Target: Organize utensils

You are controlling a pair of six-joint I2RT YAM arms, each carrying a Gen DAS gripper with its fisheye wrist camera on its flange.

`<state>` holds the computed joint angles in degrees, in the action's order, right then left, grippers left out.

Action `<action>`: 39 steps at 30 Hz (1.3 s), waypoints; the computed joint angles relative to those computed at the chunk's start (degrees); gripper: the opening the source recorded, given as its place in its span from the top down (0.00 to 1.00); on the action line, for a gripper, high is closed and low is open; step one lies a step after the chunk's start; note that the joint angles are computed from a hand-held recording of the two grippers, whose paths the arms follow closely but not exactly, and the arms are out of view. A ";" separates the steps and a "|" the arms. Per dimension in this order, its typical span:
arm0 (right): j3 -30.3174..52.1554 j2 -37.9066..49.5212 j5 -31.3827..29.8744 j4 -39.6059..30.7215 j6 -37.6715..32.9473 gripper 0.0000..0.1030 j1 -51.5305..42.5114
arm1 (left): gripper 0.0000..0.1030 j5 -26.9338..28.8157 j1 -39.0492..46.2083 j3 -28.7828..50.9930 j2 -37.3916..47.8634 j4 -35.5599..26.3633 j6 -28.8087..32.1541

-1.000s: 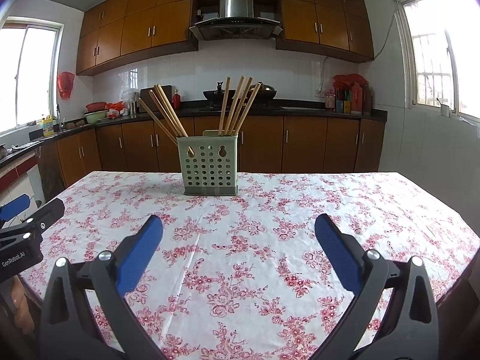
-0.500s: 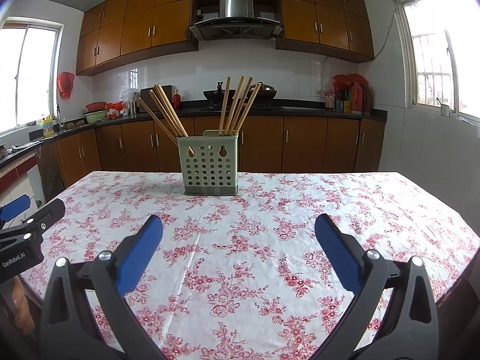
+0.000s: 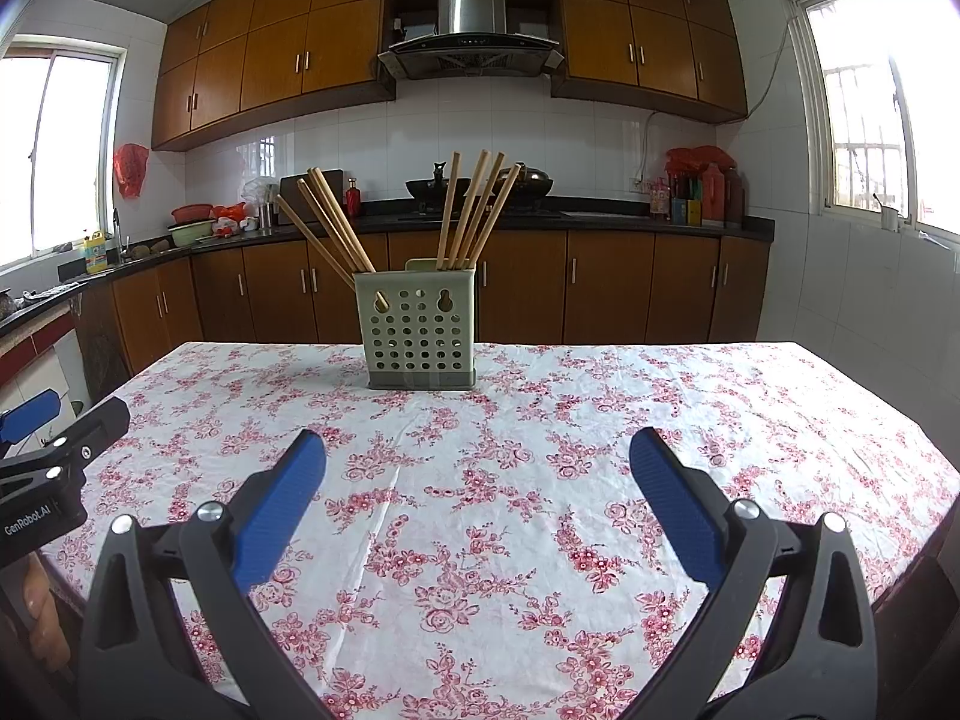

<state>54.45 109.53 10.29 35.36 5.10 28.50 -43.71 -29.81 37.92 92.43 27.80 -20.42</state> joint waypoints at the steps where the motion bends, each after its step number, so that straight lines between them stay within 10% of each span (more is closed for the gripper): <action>1: 0.00 0.00 0.00 0.00 0.00 0.04 0.00 | 0.02 -0.01 -0.03 0.01 -0.02 -0.04 -0.03; 39: -0.04 -0.10 -0.01 -0.20 0.13 0.04 -0.01 | 0.02 -0.31 -0.22 0.02 0.46 -0.15 -0.75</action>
<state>54.41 109.43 10.27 35.17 5.23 28.50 -44.01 -30.04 37.95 92.89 27.65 -21.16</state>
